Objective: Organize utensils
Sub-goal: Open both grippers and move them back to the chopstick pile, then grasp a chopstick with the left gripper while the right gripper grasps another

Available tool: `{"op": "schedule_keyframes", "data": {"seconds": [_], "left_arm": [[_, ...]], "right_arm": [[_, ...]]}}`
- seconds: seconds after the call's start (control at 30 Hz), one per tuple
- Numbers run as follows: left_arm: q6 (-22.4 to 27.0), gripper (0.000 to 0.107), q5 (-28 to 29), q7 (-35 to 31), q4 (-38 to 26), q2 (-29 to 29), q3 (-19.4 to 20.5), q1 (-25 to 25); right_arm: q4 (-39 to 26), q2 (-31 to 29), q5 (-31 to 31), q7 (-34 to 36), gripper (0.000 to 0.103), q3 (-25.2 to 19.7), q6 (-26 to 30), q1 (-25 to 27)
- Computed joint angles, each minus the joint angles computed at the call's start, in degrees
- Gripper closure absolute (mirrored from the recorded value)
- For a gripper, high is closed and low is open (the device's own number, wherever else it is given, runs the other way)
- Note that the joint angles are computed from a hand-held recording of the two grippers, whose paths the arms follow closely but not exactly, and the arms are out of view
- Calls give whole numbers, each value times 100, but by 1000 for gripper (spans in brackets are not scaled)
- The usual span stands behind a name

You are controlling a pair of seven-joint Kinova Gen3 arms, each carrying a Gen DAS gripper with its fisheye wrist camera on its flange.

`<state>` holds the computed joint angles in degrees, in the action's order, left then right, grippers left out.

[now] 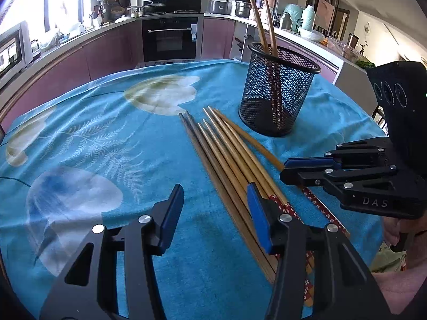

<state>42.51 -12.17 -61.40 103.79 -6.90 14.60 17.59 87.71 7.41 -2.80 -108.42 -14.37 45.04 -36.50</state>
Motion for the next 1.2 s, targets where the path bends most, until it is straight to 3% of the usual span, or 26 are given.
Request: {"op": "schedule_keyframes", "data": {"seconds": [0.23, 0.43, 0.67, 0.87, 0.93, 1.2], "left_arm": [[-19, 69, 491, -429, -20, 79, -243, -43], [93, 74, 482, -497, -76, 132, -241, -98], [354, 67, 153, -350, -281, 297, -158, -49], [383, 85, 204, -368, -441, 471, -272, -7], [328, 94, 387, -452, -440, 481, -335, -19], [127, 99, 224, 13, -240, 298, -291, 6]], "right_arm": [[-22, 17, 15, -24, 93, 14, 20, 8], [-168, 146, 447, -338, 93, 36, 58, -216], [-413, 305, 1304, -836, 91, 109, 318, -620], [-537, 432, 1597, -981, 87, 152, 372, -762], [-503, 416, 1570, -1020, 92, 169, 319, -742], [-93, 123, 1209, -1083, 97, 127, -163, -472]]}}
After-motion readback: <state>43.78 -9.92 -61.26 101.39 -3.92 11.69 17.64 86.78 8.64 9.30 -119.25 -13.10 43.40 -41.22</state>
